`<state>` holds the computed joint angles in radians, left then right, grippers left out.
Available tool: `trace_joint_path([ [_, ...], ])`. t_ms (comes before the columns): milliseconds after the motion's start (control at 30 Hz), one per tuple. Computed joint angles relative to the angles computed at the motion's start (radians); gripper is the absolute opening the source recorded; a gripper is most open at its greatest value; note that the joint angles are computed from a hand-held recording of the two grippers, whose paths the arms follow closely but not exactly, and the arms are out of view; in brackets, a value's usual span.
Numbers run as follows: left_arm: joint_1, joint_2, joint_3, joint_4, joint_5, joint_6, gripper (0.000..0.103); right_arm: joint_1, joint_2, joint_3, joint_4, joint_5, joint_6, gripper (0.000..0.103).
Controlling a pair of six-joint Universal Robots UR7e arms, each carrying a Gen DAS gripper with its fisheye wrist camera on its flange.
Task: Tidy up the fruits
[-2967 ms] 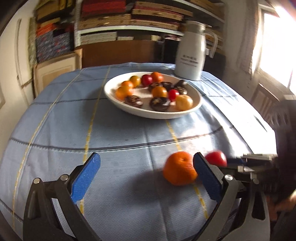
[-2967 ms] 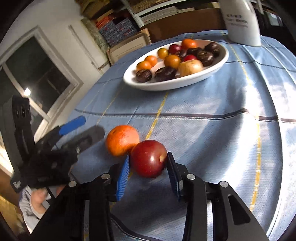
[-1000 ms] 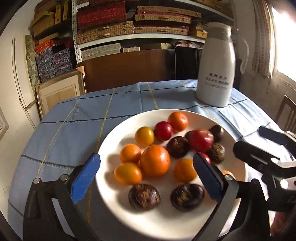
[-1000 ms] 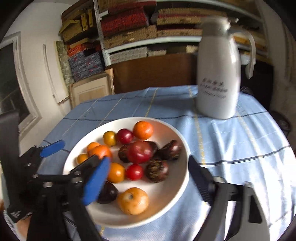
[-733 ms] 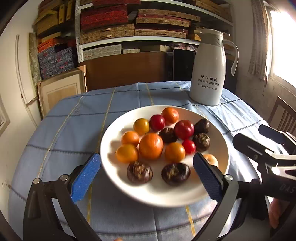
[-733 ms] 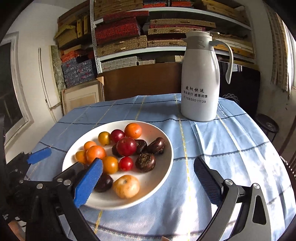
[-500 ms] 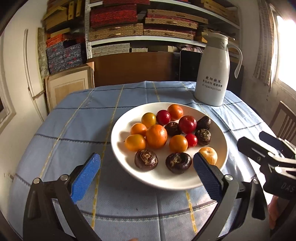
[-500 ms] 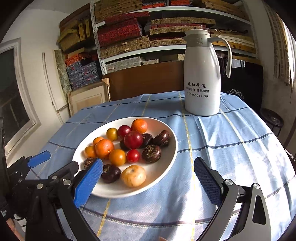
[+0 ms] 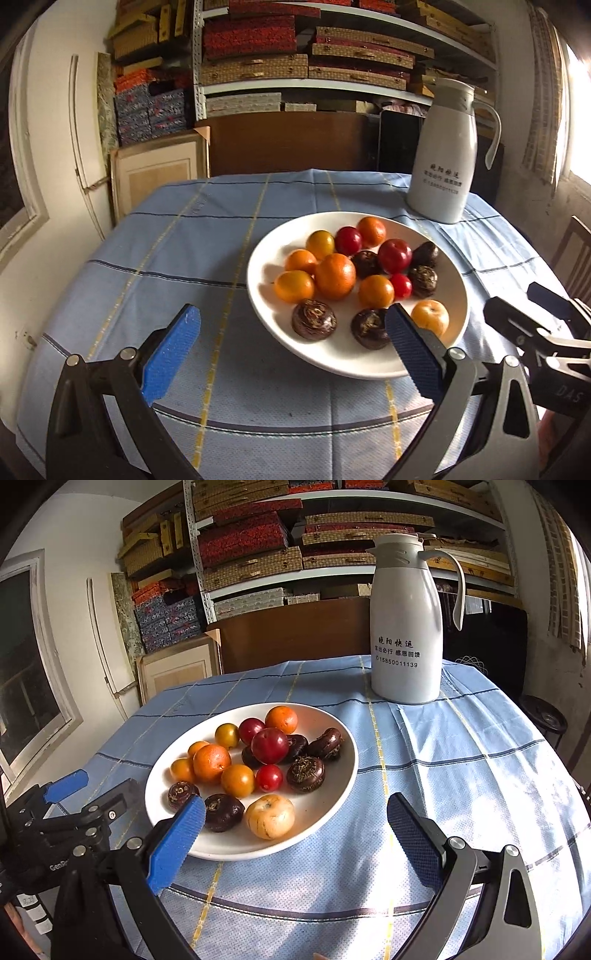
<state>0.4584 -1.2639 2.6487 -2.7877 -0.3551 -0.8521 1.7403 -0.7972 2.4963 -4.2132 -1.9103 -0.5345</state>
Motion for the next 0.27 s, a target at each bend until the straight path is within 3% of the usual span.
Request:
trace_joint_path([
  [100,0.000,-0.016,-0.006,0.059,0.009,-0.042,0.098,0.003,0.003,0.001,-0.003,-0.003,0.000,0.099],
  [167,0.010,-0.017,-0.003,-0.003,-0.022,0.004,0.098,0.004,0.001,0.001,0.005,-0.005,0.001,0.099],
  [267,0.014,-0.027,-0.007,0.040,-0.017,-0.031,0.098,0.005,0.002,0.001,0.005,-0.007,-0.001,0.099],
])
